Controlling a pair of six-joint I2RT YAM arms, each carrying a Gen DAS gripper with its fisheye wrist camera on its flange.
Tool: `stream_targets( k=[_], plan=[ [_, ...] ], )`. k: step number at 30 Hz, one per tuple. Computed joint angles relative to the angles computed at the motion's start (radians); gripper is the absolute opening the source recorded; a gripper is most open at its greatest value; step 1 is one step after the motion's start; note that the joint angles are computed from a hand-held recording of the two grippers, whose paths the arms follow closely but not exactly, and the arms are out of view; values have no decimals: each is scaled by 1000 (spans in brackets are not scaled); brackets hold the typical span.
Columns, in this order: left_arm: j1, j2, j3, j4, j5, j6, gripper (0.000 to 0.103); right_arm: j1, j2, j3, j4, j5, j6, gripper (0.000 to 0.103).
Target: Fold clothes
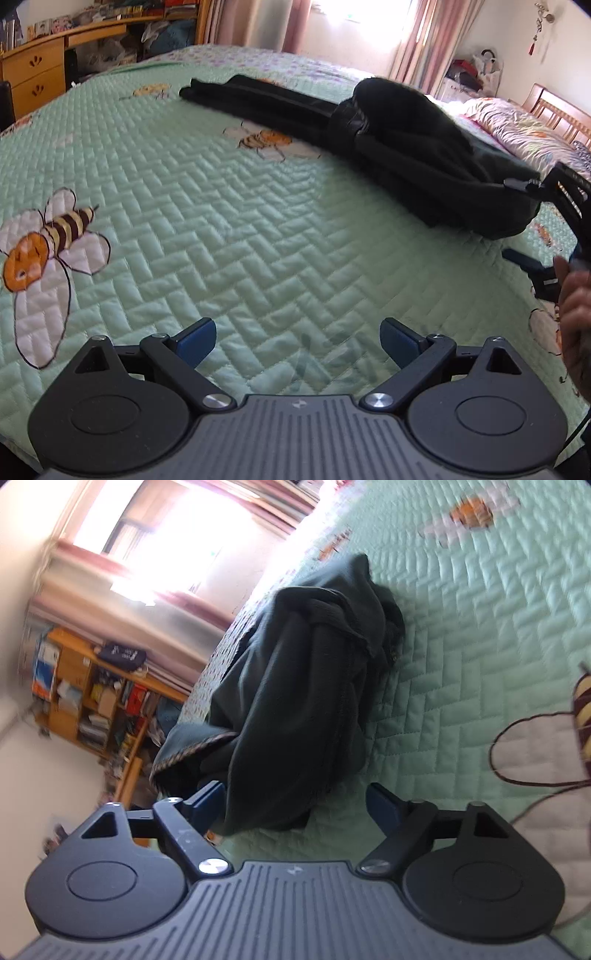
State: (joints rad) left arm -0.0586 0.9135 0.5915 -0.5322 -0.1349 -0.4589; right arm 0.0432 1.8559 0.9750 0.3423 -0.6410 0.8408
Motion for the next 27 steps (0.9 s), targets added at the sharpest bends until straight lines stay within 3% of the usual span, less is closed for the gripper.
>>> stream_targets(
  k=[2,4,5,6,8,10,15,20,22,26,27],
  plan=[
    [17,21,1,7,22,9,97,0,67,53,38,-25,86,78],
    [34,20,8,0,43,24,97,12,131,119,59,-20,157,65],
    [45,17,13,-7,56,29,97,20,155,165,26,-5,155,47],
    [56,10,18,-18,65,30,97,31,167,211,-39,21,126,17],
    [76,-23,21,-36,76,31,97,38,132,214,-74,34,116,13],
    [94,-60,29,-63,78,31,97,18,28,117,4,4,135,12],
    [118,-162,59,-145,73,19,97,-108,-340,-77,45,-100,99,7],
    [56,-291,90,-247,36,-28,97,-299,-607,-53,-131,-258,29,7],
    [9,-336,100,-281,-1,-46,98,-407,-705,-65,-135,-344,36,7],
    [-100,-374,117,-326,-73,-114,99,-610,-725,-172,40,-512,105,9],
    [-137,-382,120,-340,-88,-137,99,-624,-707,-166,-87,-526,-3,18]
  ],
)
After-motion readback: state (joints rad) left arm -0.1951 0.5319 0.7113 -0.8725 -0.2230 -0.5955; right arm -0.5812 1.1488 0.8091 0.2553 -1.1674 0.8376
